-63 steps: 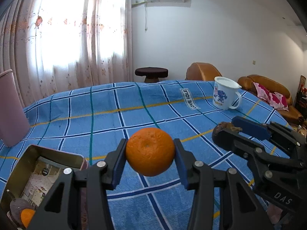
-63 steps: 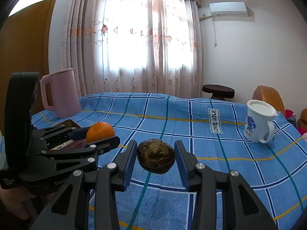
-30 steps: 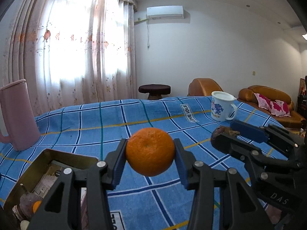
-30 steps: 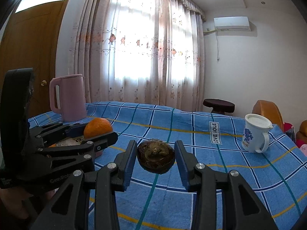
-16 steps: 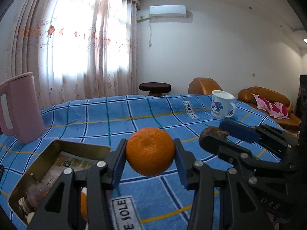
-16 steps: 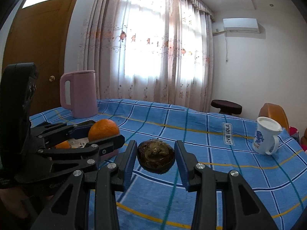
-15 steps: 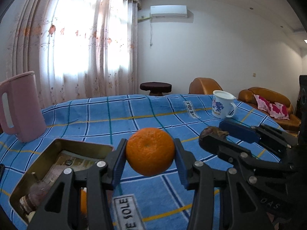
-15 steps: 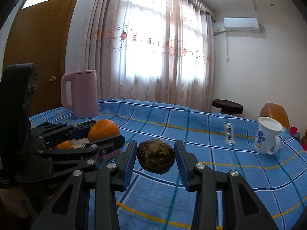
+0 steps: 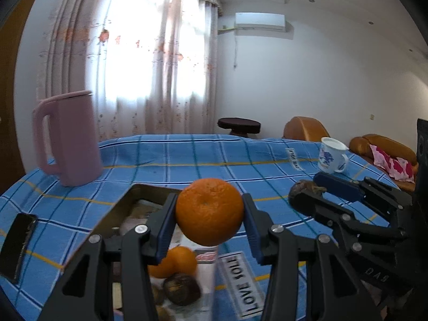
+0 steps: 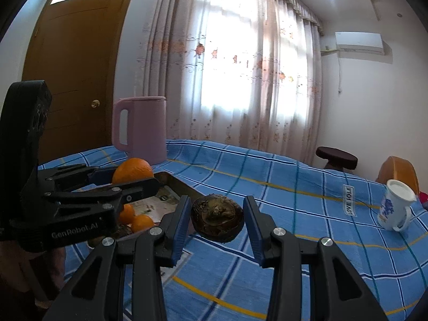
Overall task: Organize fruits
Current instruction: 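Carry the orange with the left tool while the right tool carries the brown fruit to the tin, then open both tools to drop the orange and brown fruit into the tin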
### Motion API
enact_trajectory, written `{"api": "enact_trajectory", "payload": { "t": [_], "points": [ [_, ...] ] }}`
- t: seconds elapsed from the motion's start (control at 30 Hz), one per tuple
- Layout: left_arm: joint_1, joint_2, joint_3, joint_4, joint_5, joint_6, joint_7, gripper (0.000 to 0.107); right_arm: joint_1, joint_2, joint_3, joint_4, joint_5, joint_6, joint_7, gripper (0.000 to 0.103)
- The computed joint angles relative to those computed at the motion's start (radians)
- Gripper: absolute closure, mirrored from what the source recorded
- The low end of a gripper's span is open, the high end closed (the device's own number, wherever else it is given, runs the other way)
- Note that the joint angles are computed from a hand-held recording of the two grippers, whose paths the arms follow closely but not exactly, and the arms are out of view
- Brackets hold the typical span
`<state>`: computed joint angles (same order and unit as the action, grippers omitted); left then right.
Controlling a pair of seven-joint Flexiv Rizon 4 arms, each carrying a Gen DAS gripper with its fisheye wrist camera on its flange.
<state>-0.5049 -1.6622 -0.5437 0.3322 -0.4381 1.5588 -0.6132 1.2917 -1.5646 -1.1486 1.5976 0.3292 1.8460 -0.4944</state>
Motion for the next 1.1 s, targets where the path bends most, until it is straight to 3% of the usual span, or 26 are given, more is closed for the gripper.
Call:
{"api": "enact_trajectory", "payload": {
  "t": [0.13, 0.37, 0.77, 0.87, 1.1],
  "points": [
    [0.069, 0.062, -0.095, 0.165, 0.039, 0.094, 0.048, 0.058, -0.014, 0.005, 0.002, -0.039, -0.012, 0.004, -0.011, 0.061],
    [0.138, 0.095, -0.104, 0.271, 0.120, 0.147, -0.035, 0.058, -0.054, 0.019, 0.019, -0.144, -0.041, -0.002, -0.050, 0.061],
    [0.169, 0.102, 0.085, 0.258, 0.139, 0.114, -0.289, 0.058, -0.142, 0.046, 0.115, -0.326, -0.135, -0.037, -0.124, 0.061],
    [0.179, 0.101, 0.091, 0.258, 0.156, 0.101, -0.318, 0.058, -0.164, 0.050, 0.139, -0.361, -0.164, -0.052, -0.132, 0.061],
    [0.164, 0.089, 0.176, 0.224, 0.131, 0.031, -0.387, 0.056, -0.248, 0.110, 0.283, -0.419, -0.275, -0.082, -0.181, 0.060]
  ]
}}
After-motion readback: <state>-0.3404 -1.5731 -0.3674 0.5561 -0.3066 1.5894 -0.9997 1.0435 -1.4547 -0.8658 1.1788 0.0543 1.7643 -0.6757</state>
